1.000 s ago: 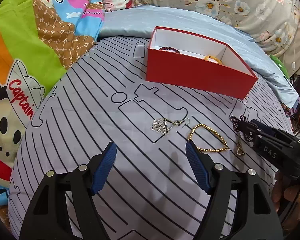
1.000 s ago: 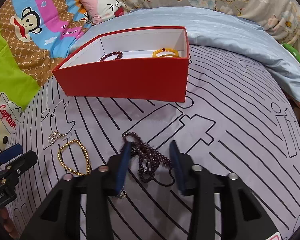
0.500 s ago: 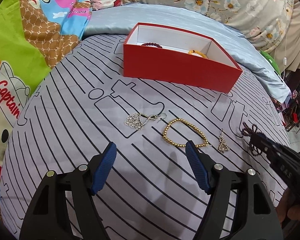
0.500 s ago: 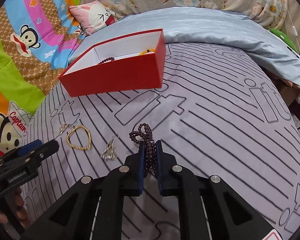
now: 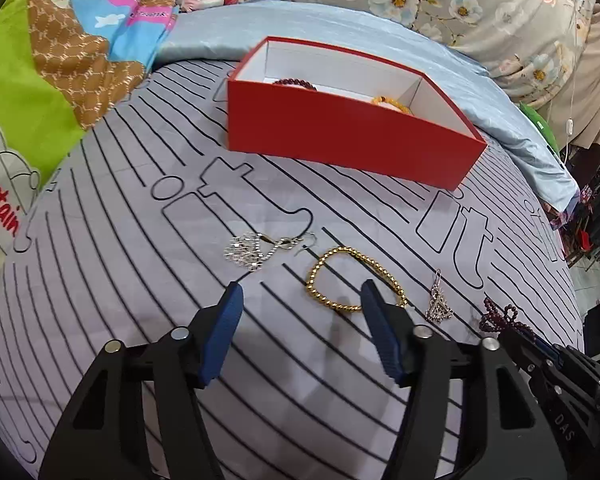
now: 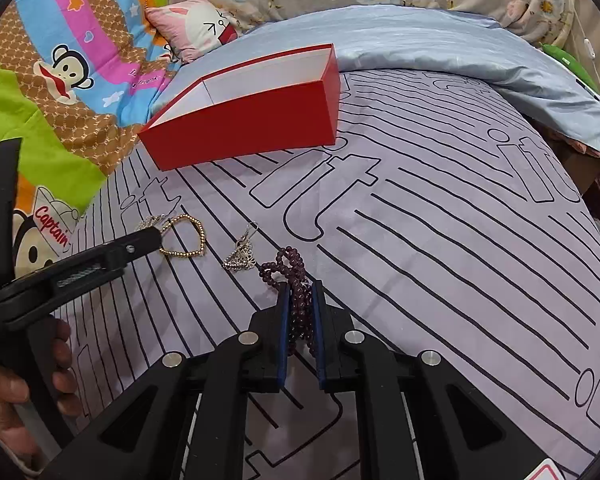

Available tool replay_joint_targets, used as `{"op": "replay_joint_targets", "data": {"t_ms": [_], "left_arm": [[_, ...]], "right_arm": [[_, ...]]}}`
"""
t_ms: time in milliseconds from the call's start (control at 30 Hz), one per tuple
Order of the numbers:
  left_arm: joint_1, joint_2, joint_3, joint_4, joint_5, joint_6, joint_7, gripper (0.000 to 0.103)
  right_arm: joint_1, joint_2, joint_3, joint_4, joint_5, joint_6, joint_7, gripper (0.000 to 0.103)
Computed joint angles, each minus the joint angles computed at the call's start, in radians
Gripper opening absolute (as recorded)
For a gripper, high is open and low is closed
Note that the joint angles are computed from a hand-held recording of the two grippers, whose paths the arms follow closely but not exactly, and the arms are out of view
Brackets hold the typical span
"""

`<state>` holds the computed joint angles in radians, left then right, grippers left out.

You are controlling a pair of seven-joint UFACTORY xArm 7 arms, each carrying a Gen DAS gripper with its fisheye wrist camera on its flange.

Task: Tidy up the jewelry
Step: 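Grasp the dark purple bead necklace with the right tool while the left tool grasps the gold bead bracelet, then carry the purple necklace and gold bead bracelet into the red box and open both tools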

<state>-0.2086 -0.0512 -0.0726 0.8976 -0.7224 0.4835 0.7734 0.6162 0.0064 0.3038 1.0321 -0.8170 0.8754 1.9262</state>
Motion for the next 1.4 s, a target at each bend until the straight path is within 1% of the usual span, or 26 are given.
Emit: {"op": "replay_joint_targets", "data": {"t_ms": [33, 67, 100, 233, 333, 400, 433, 500, 567, 800, 867, 1100, 1267, 1400], "left_arm": [[-0.001, 0.009, -0.003, 0.006, 0.01, -0.002, -0.013, 0.052], [-0.003, 0.019, -0.007, 0.011, 0.02, -0.004, -0.025, 0.048], [-0.005, 0.024, -0.011, 0.012, 0.021, -0.015, -0.025, 0.045], [-0.011, 0.034, -0.023, 0.01, 0.031, -0.055, -0.027, 0.041], [-0.014, 0.035, -0.028, 0.005, 0.039, -0.076, -0.026, 0.034], [-0.015, 0.034, -0.028, 0.002, 0.032, -0.075, -0.011, 0.022], [-0.015, 0.033, -0.028, 0.001, 0.03, -0.073, -0.006, 0.019], [-0.015, 0.029, -0.027, -0.001, 0.021, -0.063, 0.012, 0.009], [-0.016, 0.026, -0.025, 0.0, 0.016, -0.051, 0.024, 0.005], [-0.017, -0.027, -0.008, -0.029, -0.014, -0.002, 0.069, 0.004], [-0.019, -0.053, 0.006, -0.035, -0.036, 0.026, 0.091, 0.004], [-0.019, -0.118, 0.05, -0.019, -0.061, 0.118, 0.15, 0.004], [-0.018, -0.137, 0.066, 0.004, -0.082, 0.139, 0.16, 0.004], [-0.019, -0.134, 0.07, 0.04, -0.097, 0.146, 0.161, 0.004]], "right_arm": [[-0.001, 0.0, -0.001, 0.0, -0.001, -0.002, -0.001, 0.01], [-0.001, 0.001, -0.001, 0.0, -0.002, -0.004, -0.001, 0.01], [0.0, 0.002, -0.001, 0.003, -0.002, -0.003, -0.001, 0.01], [0.001, 0.007, -0.003, 0.009, -0.002, -0.008, -0.003, 0.01], [0.001, 0.005, -0.005, 0.008, -0.002, -0.013, -0.004, 0.01], [0.001, 0.006, -0.005, 0.008, -0.004, -0.013, -0.002, 0.01], [0.001, 0.006, -0.005, 0.008, -0.004, -0.013, -0.002, 0.01], [0.0, 0.006, -0.005, 0.009, -0.002, -0.013, -0.003, 0.01], [0.0, 0.005, -0.005, 0.009, -0.002, -0.015, -0.004, 0.01], [0.007, 0.007, -0.001, 0.027, -0.011, 0.004, -0.006, 0.01], [0.011, 0.009, 0.001, 0.038, -0.017, 0.012, -0.007, 0.01], [0.023, 0.013, 0.004, 0.076, -0.043, 0.035, -0.02, 0.01], [0.023, 0.014, 0.0, 0.095, -0.065, 0.03, -0.019, 0.01], [0.021, 0.019, -0.005, 0.123, -0.086, 0.049, -0.042, 0.01]]}}
